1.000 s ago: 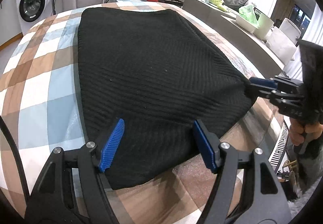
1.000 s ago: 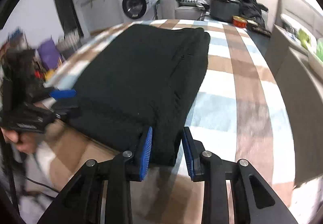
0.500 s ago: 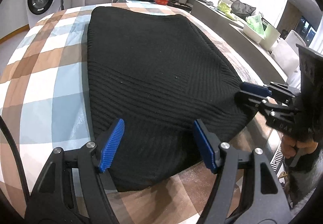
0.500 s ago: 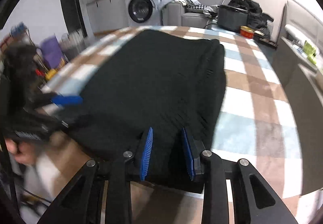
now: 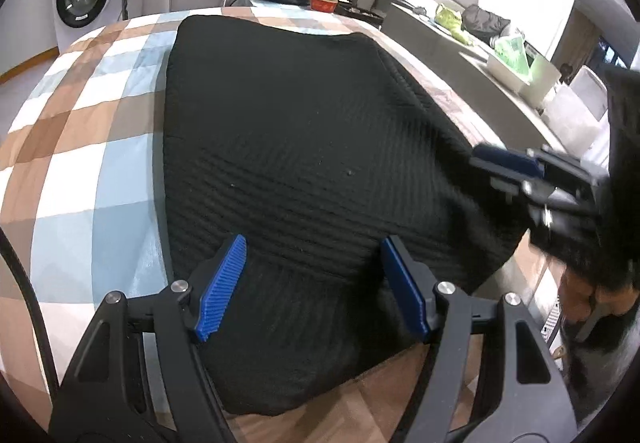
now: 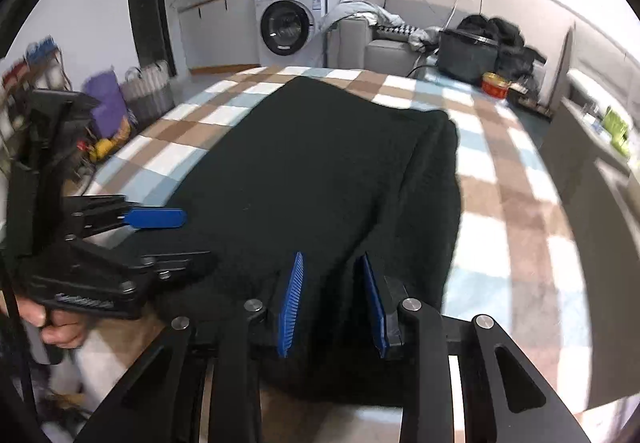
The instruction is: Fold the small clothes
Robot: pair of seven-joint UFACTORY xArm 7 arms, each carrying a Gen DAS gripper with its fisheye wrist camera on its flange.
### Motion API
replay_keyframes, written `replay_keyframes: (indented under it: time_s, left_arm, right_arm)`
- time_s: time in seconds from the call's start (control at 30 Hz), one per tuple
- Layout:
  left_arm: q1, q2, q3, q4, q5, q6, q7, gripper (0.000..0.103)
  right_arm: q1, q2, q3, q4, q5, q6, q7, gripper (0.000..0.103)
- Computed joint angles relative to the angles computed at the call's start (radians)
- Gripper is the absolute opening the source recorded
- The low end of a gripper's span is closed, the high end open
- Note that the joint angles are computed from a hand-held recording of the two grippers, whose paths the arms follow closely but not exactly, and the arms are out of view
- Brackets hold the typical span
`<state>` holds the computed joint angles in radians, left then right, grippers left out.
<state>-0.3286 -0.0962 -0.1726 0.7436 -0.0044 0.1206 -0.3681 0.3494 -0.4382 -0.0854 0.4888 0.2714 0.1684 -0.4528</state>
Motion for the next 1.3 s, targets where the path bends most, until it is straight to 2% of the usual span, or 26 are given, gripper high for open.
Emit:
replay_keyframes:
  time_s: [0.03,0.07,0.13,0.2,0.27,0.3,0.33,0.4,0.47,0.53,0.57,0.67,0.7,0.73,0.8,0.9,0.97,1.03,1.17,1.23,1.3]
  left_arm:
    - [-0.003,-0.001,0.002,-0.002,-0.004,-0.002,0.010,0.068]
    - [-0.007,0.002,0.006,-0.002,-0.018,-0.007,0.021,0.068]
    - [-0.014,0.007,0.013,-0.003,-0.042,-0.018,0.043,0.069]
    - [-0.010,0.010,0.010,-0.002,-0.036,-0.018,0.043,0.069]
    - [-0.011,0.008,0.012,-0.006,-0.045,-0.021,0.050,0.069]
    - [-0.011,0.008,0.011,-0.005,-0.046,-0.020,0.050,0.069]
    - [-0.010,0.007,0.009,-0.005,-0.046,-0.018,0.049,0.069]
    - [-0.009,0.006,0.009,-0.006,-0.046,-0.019,0.046,0.069]
    - [-0.017,0.005,0.015,-0.010,-0.070,-0.024,0.064,0.069]
    - [-0.032,0.006,0.026,-0.010,-0.113,-0.027,0.098,0.069]
    - [-0.033,0.004,0.027,-0.010,-0.122,-0.024,0.105,0.069]
    - [-0.033,0.001,0.027,-0.012,-0.138,-0.023,0.122,0.069]
    - [-0.030,-0.001,0.026,-0.012,-0.136,-0.018,0.121,0.069]
    - [-0.018,-0.007,0.018,-0.014,-0.114,-0.011,0.100,0.069]
    - [-0.011,-0.017,0.016,-0.019,-0.104,-0.013,0.083,0.069]
    - [0.002,-0.022,0.012,-0.022,-0.083,-0.013,0.045,0.069]
    - [-0.005,-0.023,0.020,-0.023,-0.097,-0.016,0.053,0.069]
    - [-0.002,-0.024,0.017,-0.023,-0.088,-0.014,0.043,0.069]
    - [0.005,-0.025,0.011,-0.025,-0.063,-0.015,0.025,0.069]
    - [0.001,-0.024,0.016,-0.026,-0.069,-0.016,0.029,0.069]
    - [-0.006,-0.023,0.020,-0.025,-0.081,-0.018,0.039,0.069]
  right_arm:
    - [-0.020,0.004,0.000,0.007,-0.009,0.014,0.018,0.031]
    - [0.001,0.006,-0.042,0.022,0.025,0.051,-0.006,0.031]
    - [0.090,0.008,-0.174,0.063,0.161,0.160,-0.104,0.031]
    - [0.145,0.019,-0.271,0.107,0.300,0.274,-0.200,0.031]
    - [0.166,0.043,-0.315,0.138,0.399,0.345,-0.257,0.031]
    - [0.155,0.066,-0.309,0.151,0.414,0.358,-0.253,0.029]
    - [0.138,0.085,-0.288,0.157,0.415,0.344,-0.235,0.017]
    - [0.121,0.090,-0.268,0.165,0.452,0.335,-0.244,0.010]
    - [0.121,0.039,-0.251,0.139,0.518,0.289,-0.305,0.009]
    - [0.095,-0.016,-0.207,0.109,0.534,0.250,-0.326,0.009]
    - [0.071,-0.027,-0.180,0.099,0.520,0.252,-0.320,0.009]
    - [-0.051,0.023,-0.058,0.073,0.394,0.232,-0.204,0.009]
    - [-0.063,0.051,-0.056,0.082,0.399,0.253,-0.205,0.009]
    - [-0.033,0.047,-0.087,0.076,0.446,0.233,-0.240,0.009]
    - [-0.056,0.053,-0.086,0.104,0.454,0.286,-0.240,0.011]
    - [-0.069,0.100,-0.113,0.175,0.535,0.374,-0.268,0.018]
    - [-0.079,0.165,-0.127,0.247,0.603,0.416,-0.299,0.027]
    - [-0.104,0.247,-0.117,0.321,0.628,0.436,-0.275,0.031]
    - [-0.144,0.405,-0.084,0.466,0.684,0.510,-0.237,0.031]
    - [-0.162,0.436,-0.054,0.496,0.675,0.488,-0.231,0.016]
    - [-0.183,0.426,-0.027,0.504,0.667,0.477,-0.255,0.009]
